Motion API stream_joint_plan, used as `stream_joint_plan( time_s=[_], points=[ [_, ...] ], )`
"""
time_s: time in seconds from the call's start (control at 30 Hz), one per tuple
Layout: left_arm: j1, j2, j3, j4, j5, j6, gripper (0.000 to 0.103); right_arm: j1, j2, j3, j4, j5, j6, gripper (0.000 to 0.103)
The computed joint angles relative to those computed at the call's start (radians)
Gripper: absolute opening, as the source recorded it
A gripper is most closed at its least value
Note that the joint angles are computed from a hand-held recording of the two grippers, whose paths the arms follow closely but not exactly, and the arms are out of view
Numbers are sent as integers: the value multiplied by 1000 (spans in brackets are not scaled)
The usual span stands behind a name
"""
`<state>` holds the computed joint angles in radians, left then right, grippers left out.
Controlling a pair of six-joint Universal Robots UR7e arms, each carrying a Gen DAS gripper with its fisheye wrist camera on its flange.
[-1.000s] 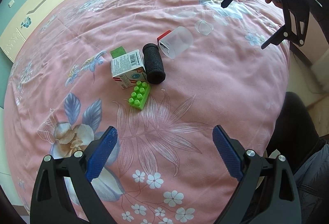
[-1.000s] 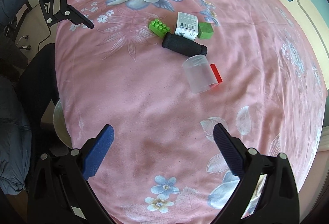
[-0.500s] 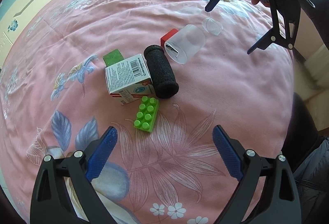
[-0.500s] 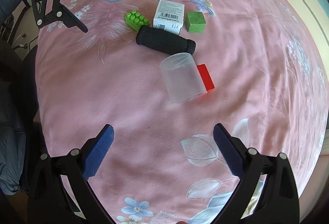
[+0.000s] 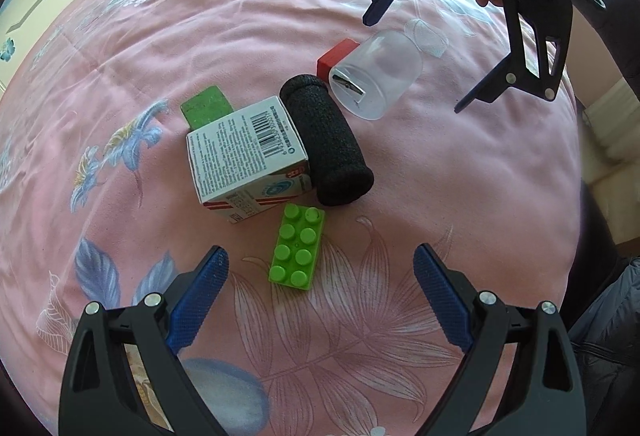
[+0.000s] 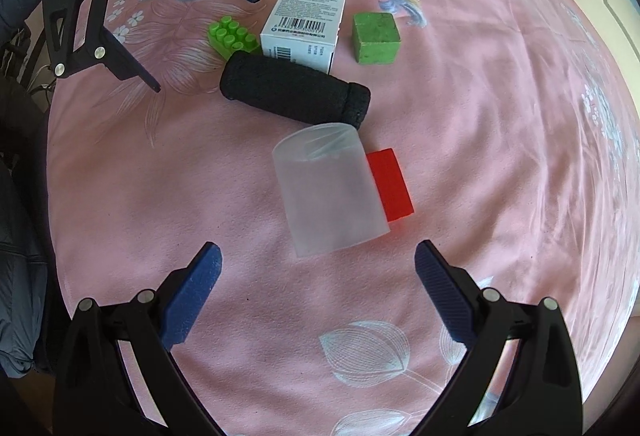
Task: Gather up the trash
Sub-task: 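Grasp the green Lego brick with left tool while right tool grasps the clear cup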
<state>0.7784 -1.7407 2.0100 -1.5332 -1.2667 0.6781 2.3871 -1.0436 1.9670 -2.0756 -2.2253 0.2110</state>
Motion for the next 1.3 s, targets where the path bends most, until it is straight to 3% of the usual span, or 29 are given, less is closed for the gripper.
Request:
stream_joint_plan(
  time_s=[0.23,0.33,0.47,0.67,0.8,1.0,1.03,1.1,1.17,1.3],
  points=[
    [14,20,3,-15,-6,7,94,-22,21,-11,-39,-3,-51,95],
    [22,32,-1,-12,-11,-1,76,-26,35,-17,-62,-6,-80,94],
    [28,37,-3,-11,-14,-3,65,-23,45,-22,-79,-5,-110,85],
    [30,43,4,-25,-6,0,65,-20,56,-25,-94,-10,-138,77],
    [34,51,6,-33,0,-5,61,-19,52,-22,-114,5,-163,61],
    [38,49,17,-49,5,-7,58,-15,59,-19,-113,-9,-170,60],
    [38,47,21,-52,5,-4,56,-14,60,-17,-116,-11,-174,56],
    [39,43,21,-52,-2,-11,49,-18,56,-17,-114,1,-175,48],
    [37,38,23,-50,-2,-13,37,-15,54,-19,-97,9,-163,48],
    [32,33,19,-35,1,-21,24,-13,59,-27,-78,8,-145,48]
  ],
)
